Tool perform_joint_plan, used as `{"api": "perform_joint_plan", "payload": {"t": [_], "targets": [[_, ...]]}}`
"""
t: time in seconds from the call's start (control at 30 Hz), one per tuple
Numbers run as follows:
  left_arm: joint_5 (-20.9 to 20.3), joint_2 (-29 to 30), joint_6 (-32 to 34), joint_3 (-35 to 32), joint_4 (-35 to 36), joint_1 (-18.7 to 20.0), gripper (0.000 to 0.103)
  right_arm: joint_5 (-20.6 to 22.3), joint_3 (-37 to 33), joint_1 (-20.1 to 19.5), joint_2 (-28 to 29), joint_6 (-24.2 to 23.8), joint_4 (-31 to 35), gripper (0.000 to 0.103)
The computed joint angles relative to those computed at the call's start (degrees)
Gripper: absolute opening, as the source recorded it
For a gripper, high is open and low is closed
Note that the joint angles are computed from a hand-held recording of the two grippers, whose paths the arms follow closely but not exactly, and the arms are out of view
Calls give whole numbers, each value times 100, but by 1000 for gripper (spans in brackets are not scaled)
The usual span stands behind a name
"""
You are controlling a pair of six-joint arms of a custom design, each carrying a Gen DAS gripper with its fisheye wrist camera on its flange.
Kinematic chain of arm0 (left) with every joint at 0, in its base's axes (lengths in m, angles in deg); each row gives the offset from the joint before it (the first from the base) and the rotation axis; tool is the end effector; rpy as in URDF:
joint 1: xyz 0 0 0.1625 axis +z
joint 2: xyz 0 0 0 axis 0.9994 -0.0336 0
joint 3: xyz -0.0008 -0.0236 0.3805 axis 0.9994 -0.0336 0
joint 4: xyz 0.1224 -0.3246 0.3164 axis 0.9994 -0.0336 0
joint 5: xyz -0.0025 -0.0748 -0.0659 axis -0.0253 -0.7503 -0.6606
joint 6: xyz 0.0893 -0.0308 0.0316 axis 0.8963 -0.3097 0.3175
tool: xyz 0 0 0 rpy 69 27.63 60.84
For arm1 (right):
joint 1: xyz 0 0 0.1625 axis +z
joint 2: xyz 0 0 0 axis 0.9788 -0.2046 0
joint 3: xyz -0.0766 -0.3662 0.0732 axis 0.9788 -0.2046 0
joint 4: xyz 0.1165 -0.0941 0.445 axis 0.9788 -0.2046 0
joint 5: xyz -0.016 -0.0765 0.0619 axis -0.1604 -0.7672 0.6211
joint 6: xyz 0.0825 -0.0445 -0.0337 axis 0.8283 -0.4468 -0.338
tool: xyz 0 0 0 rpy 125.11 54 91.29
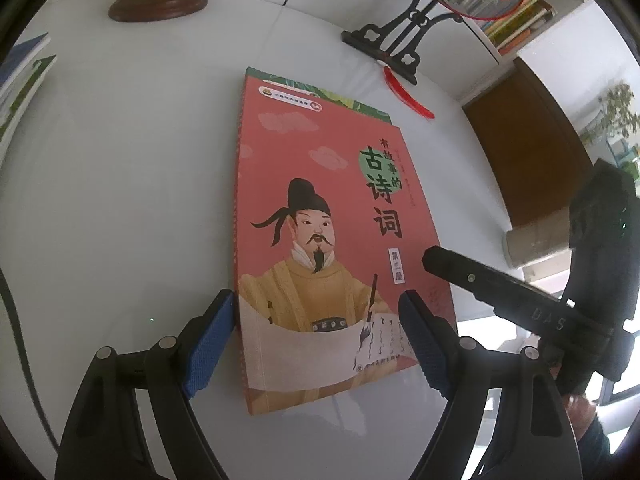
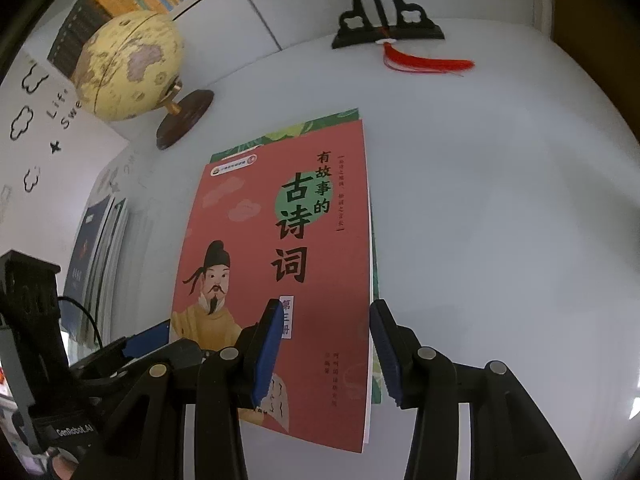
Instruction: Organize books
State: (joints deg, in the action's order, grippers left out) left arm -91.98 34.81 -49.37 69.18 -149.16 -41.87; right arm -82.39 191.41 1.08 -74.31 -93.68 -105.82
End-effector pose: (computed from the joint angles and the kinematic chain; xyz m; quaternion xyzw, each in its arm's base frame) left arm -0.2714 -0.5319 -0.0107 0.0872 0.9754 -0.1494 0.1364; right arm 0.0025 -0.5375 0.2400 0.0551 -0.9594 0.1801 0.2102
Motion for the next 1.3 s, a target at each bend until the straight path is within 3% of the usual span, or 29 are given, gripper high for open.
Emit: {"api": "perform_joint_plan", "payload": {"t": [0.37,0.63,0.77,0.87,0.93,1.0,1.1,1.17,1.27,1.3], "targets": [[-32,-691,-248,764,160,-218,80,40,540,21,-455,90,406,45],[-46,-700,-308,858,97,-204,80,236,754,-131,-653,158,409,44],[70,-628,-309,842,59,-280,80,123,866,-85,-681,94,257,45],[-80,-714,-282,938,-167,-255,79,146,944,-107,-739,141,171,45],[-344,-870,-90,1050,-456,-243,66,212,944,-138,-766,188,178,45],[-688,-1011,124,1144,-809,-204,59,213,943,-162,-793,210,136,45],[-1303,-1011,202,1161,-1304,-77,56,499,925,-345,-900,317,272,45],[-1340,-867,249,1072,-1361,-52,55,723,923,-455,-955,406,334,45],[-1126,-557,194,876,-1164,-35,42,749,924,-450,-953,333,355,45],[-1007,-472,140,822,-1080,-37,32,751,924,-442,-953,308,371,45]]}}
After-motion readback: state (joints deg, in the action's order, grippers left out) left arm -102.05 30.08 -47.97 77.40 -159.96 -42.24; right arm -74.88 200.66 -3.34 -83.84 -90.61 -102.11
